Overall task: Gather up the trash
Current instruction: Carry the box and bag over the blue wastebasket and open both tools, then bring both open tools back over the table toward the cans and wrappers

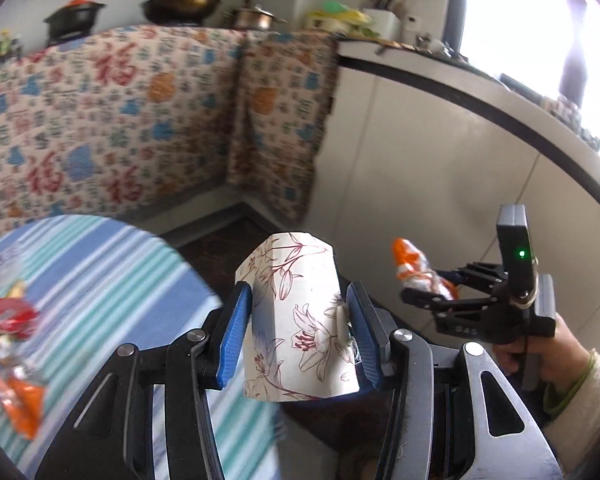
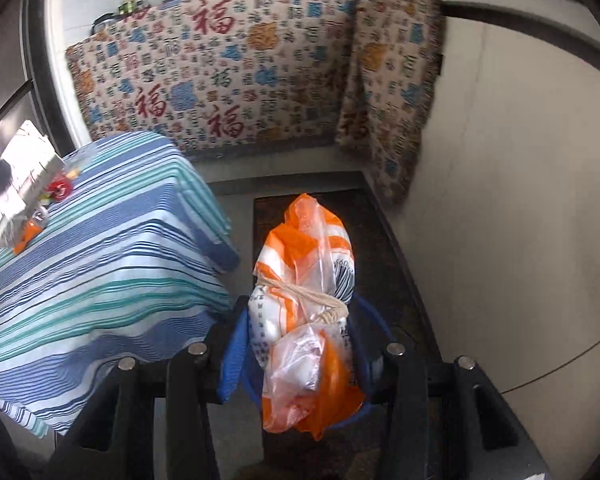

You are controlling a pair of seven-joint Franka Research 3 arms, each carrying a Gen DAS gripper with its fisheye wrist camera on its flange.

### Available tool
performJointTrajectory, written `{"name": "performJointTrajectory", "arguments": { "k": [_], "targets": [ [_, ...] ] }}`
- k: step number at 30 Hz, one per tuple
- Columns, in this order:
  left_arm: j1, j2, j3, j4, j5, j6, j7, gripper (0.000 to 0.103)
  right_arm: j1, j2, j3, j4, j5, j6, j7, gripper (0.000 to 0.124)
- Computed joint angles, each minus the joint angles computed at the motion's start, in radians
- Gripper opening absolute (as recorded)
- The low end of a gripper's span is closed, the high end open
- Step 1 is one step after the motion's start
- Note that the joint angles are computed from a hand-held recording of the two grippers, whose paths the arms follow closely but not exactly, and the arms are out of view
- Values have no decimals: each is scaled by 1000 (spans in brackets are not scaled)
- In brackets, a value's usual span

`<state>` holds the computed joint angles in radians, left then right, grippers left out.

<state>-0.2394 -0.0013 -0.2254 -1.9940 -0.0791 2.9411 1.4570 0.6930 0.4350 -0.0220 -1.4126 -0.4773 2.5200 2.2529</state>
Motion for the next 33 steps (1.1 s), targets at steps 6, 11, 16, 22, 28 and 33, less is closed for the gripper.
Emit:
{"name": "performJointTrajectory", "arguments": {
  "k": [6, 11, 16, 22, 28, 33],
  "targets": [
    [-17, 186, -48, 164, 53, -28, -34, 50, -52, -9, 1, -82, 51, 68, 0, 46],
    [-10, 299, -78, 272, 75, -56, -57, 50, -81, 9, 7, -81, 104, 73, -59, 46],
    [-2, 384, -105, 360, 78, -93, -45, 50, -98, 21, 8, -87, 161, 76, -109, 46],
    [6, 489, -135, 467, 59, -120, -27, 59, -82, 52, -18, -61, 156, 82, -111, 65],
    [2, 550, -141, 544, 50, -131, -27, 84, -63, 58, -48, -47, 124, 79, -66, 68],
    [26, 468, -146, 452, 37, -76, -31, 84, -33, 26, -89, -78, 29, 122, 30, 68]
  ]
}}
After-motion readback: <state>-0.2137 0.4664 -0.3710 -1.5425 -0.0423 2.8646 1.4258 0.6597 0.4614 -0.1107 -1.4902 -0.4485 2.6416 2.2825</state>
